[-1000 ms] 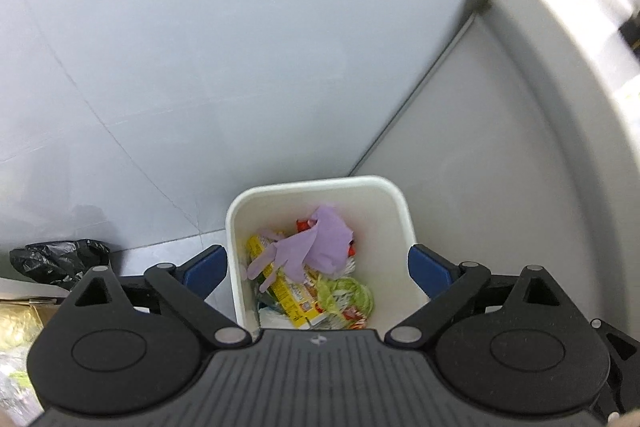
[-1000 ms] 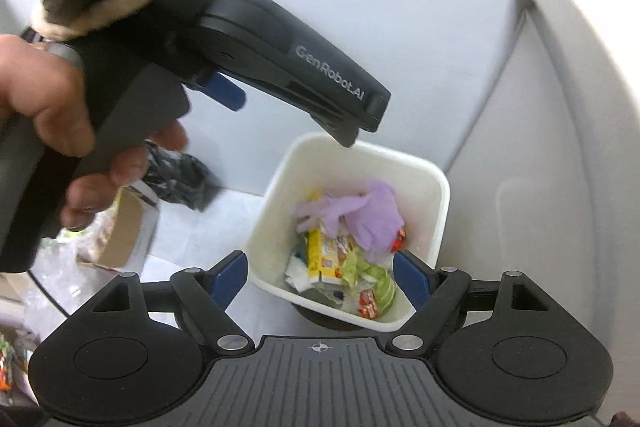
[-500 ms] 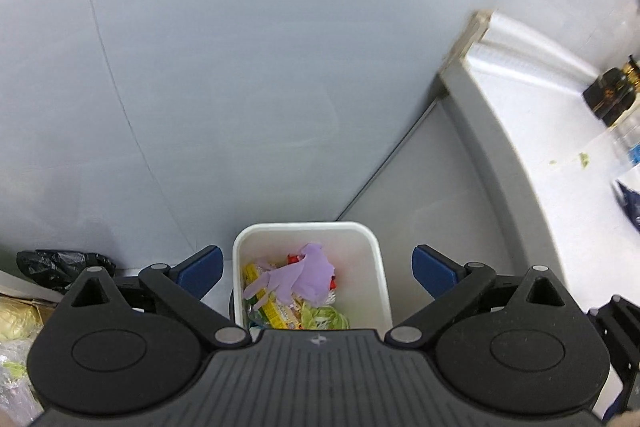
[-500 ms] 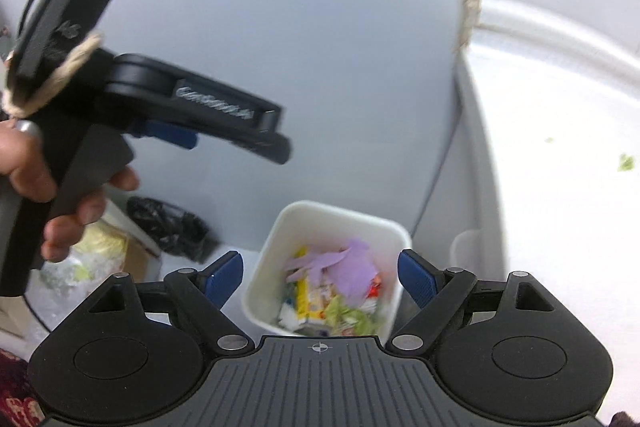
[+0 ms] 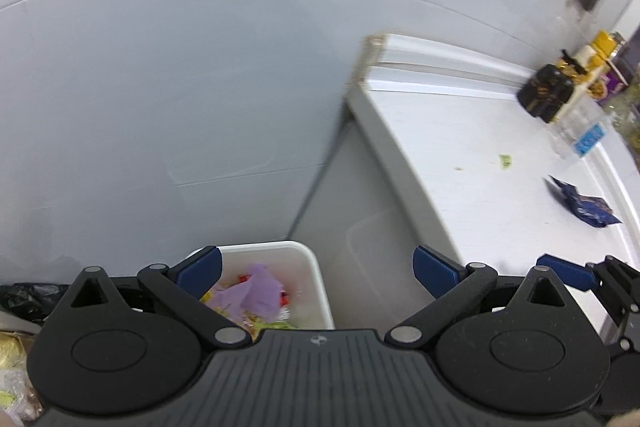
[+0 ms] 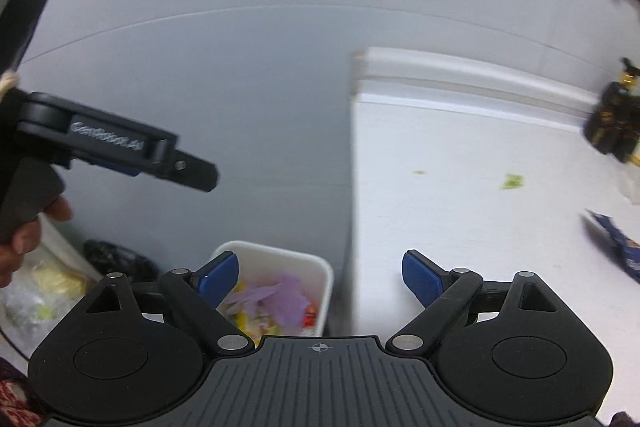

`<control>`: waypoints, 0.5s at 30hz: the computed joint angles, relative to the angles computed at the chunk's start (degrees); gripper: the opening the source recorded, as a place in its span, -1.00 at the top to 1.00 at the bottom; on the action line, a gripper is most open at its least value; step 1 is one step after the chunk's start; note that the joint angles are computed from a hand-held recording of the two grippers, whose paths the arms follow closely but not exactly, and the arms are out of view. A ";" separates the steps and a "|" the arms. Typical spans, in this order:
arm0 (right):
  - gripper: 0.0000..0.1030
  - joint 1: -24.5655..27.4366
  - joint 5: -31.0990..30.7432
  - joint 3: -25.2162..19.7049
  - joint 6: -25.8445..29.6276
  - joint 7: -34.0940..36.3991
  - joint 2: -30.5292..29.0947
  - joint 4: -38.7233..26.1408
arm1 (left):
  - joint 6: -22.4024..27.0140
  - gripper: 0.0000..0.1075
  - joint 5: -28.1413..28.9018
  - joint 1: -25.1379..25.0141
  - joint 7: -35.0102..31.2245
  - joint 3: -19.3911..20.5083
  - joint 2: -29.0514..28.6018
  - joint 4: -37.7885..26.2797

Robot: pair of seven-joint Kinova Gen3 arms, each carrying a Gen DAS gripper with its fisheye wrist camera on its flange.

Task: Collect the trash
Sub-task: 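Move both tools back toward the blue snack bag and clear tray on the counter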

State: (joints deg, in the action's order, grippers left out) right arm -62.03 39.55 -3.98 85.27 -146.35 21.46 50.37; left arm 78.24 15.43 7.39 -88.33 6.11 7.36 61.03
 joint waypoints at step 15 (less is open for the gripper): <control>-0.84 5.00 8.78 -5.05 0.73 -14.40 -12.09 18.83 | -1.59 -0.90 -1.79 6.86 1.59 3.03 2.55 -6.16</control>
